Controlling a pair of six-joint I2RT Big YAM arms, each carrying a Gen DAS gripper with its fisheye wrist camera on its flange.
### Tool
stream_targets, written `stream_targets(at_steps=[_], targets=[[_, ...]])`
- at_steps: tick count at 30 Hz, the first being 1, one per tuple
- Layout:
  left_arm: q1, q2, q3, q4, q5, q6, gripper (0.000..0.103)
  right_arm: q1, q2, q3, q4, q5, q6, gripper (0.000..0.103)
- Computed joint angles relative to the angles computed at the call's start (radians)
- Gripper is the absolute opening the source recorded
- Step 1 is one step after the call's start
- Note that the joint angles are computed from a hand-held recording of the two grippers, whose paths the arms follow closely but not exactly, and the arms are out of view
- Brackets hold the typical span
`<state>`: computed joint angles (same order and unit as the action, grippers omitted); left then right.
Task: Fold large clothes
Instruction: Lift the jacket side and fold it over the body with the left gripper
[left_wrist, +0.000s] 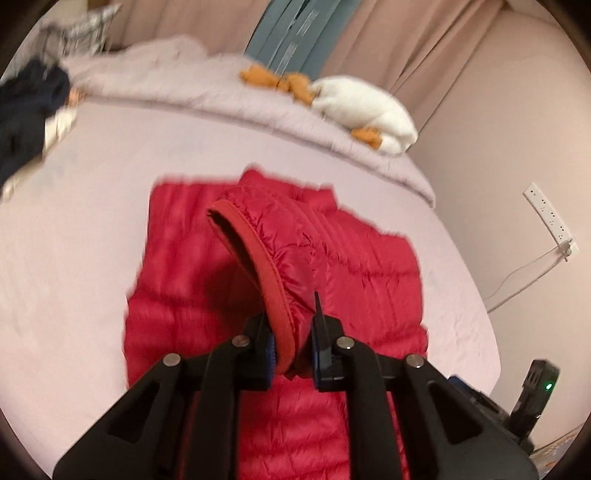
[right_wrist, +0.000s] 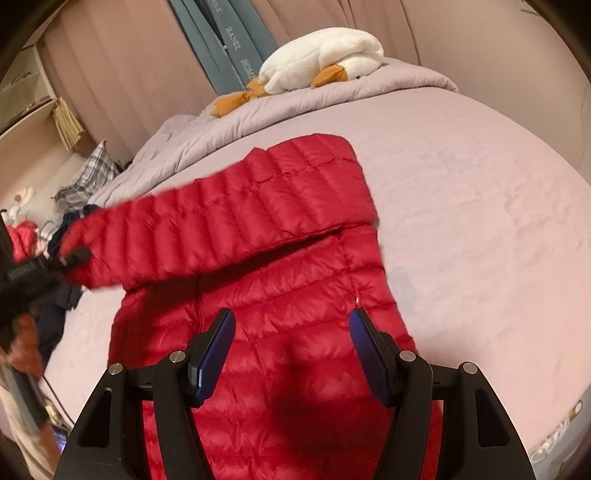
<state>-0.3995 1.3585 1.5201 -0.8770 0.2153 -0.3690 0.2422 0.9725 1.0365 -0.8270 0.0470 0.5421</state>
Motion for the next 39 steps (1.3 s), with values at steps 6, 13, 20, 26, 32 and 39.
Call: stream_targets(at_steps=[6,13,20,26,32,39], targets=[[-0.002,0.025,0.136,-0.016,-0.046,0.079,0.013,-0.015,0.012,0.021,0.002,0.001,-0.046,0.064],[-0.001,0.077,0.26,-0.064,-0.077,0.12,0.012,-0.029,0.02,0.034,0.026,-0.001,-0.04,0.063],[-0.001,0.125,0.321,-0.091,-0.106,0.141,0.012,-0.051,0.053,0.066,0.009,0.0,-0.071,0.059],[0.016,0.153,0.353,-0.111,-0.107,0.142,0.012,-0.069,0.131,0.146,-0.001,0.043,-0.143,0.024],[0.025,0.173,0.373,-0.128,-0.105,0.141,0.012,-0.125,0.271,0.258,0.009,-0.023,-0.156,0.024],[0.036,0.194,0.385,-0.136,-0.123,0.151,0.012,-0.121,0.427,0.366,-0.048,-0.029,-0.168,0.024]])
